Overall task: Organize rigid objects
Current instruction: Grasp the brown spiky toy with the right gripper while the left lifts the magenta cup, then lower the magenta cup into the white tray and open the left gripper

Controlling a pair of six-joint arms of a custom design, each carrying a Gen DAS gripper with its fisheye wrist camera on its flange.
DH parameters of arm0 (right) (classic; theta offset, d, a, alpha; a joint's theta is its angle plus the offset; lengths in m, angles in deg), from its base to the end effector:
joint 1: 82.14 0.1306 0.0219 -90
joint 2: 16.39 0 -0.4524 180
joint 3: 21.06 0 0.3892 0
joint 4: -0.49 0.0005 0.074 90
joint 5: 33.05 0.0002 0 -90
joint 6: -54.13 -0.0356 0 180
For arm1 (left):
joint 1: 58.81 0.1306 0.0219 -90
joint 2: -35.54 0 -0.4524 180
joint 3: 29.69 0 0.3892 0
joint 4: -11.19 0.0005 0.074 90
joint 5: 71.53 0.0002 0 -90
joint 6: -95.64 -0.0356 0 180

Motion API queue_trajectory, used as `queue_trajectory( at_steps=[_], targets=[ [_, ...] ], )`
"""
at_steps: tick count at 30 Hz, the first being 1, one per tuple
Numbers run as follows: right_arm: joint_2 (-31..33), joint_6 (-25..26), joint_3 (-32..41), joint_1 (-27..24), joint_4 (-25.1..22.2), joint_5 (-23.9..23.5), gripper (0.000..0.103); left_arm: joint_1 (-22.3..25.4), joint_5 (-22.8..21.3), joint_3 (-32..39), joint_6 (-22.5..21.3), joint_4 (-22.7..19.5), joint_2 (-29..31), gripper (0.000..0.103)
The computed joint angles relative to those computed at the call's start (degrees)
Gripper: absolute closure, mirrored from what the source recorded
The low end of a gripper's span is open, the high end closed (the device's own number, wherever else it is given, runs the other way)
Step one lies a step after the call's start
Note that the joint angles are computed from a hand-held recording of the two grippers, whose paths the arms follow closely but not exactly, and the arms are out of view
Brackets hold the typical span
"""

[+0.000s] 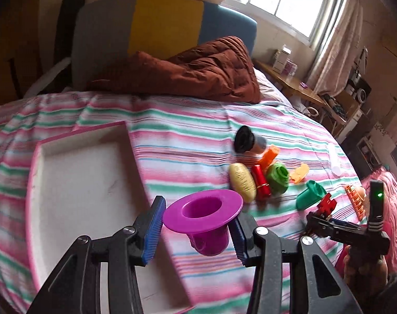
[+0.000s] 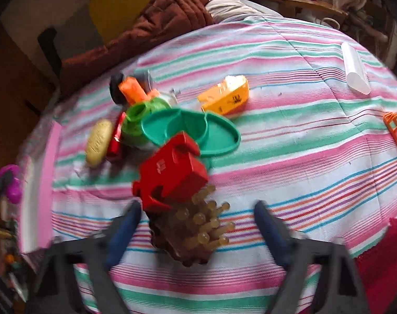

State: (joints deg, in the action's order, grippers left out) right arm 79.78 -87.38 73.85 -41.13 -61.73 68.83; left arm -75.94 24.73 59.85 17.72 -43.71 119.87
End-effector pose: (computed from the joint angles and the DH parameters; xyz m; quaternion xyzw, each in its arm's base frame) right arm 0.3885 0.3275 0.4743 0.1122 0.9619 0.0952 0.2305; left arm 0.4148 -0.1324 0.5326 0.0601 0.9356 -0.1364 0.3200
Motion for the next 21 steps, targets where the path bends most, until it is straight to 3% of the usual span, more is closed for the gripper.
queue_trajectory(
  at_steps=[4, 12, 21],
  targets=[
    [0.52, -0.05, 0.99, 1.35, -1.53, 1.06, 0.049, 4.32, -0.35, -2.58, -1.45, -0.21, -3.03, 0.056],
    [2.96, 3.14, 4.12, 4.96, 2.16, -2.16, 0.049, 16.29, 2.53, -5.05, -4.49, -0.81, -5.16, 0.056],
    [8.69, 7.02, 10.70, 8.61, -0.54, -0.42, 0.050, 20.56, 3.57, -3.03, -6.24, 0.12, -1.20, 0.056]
  ],
)
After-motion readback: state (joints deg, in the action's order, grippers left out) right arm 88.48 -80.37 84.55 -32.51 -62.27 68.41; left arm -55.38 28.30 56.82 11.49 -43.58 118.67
